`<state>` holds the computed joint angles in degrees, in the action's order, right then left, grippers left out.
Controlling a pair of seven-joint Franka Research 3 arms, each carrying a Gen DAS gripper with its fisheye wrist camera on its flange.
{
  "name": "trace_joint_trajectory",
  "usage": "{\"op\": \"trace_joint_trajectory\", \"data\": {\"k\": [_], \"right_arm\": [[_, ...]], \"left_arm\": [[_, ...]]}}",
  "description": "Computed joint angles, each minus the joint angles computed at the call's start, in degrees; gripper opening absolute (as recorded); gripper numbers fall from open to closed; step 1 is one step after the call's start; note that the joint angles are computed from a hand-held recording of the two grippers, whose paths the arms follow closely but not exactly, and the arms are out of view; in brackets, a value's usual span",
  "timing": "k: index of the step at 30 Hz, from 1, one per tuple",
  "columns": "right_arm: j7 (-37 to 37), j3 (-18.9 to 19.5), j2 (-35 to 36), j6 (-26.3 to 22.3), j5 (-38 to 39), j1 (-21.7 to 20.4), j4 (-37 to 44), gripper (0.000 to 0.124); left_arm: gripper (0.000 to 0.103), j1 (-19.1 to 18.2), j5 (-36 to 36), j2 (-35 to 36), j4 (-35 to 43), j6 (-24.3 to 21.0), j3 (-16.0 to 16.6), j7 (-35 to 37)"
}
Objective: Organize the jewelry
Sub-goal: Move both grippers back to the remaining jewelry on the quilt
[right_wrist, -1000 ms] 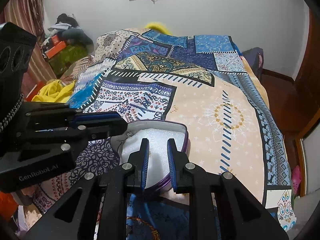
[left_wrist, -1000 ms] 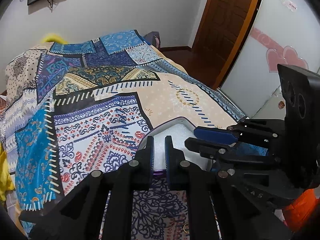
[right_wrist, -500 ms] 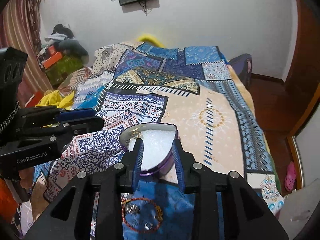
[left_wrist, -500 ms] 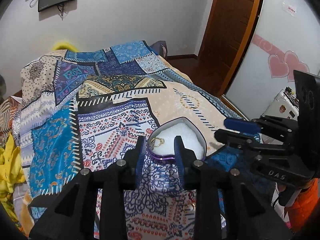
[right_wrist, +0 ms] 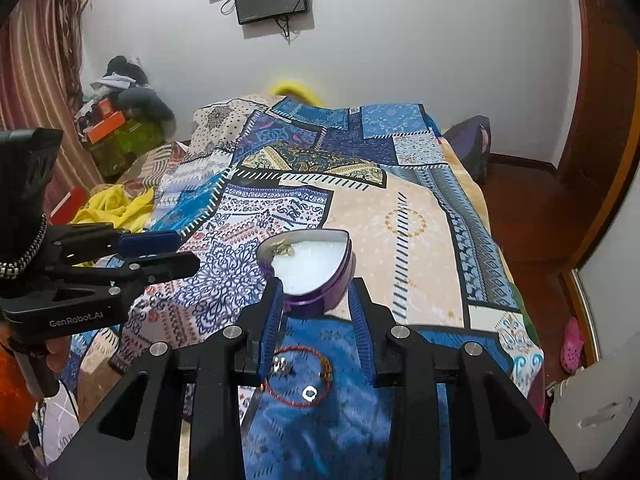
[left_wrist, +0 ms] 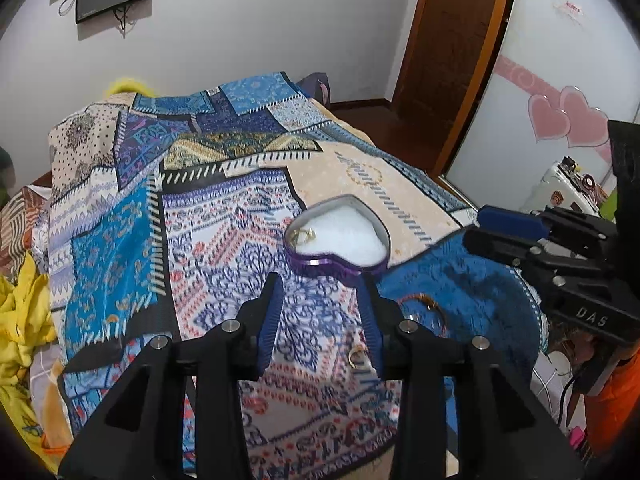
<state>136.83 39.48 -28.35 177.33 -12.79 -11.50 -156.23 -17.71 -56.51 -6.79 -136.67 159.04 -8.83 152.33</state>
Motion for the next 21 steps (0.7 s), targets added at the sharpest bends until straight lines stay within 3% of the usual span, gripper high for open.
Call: {"op": "trace_joint_trajectory", "data": {"k": [11,21], "right_arm": [[2.0,-0.3,-3.2,-2.3,0.4,3.9,-3.1,0.031],[4.6,-1.9,-0.2,-2.2,0.0,6.3,-5.3,0.031]], "left_arm": [[0.037,-0.8,3.2,-1.6,-4.4,-1.6,0.4,-2.7],[0.037,-0.4,7.6,1.5,-5.2,-2.0,-0.9,-6.0]]}}
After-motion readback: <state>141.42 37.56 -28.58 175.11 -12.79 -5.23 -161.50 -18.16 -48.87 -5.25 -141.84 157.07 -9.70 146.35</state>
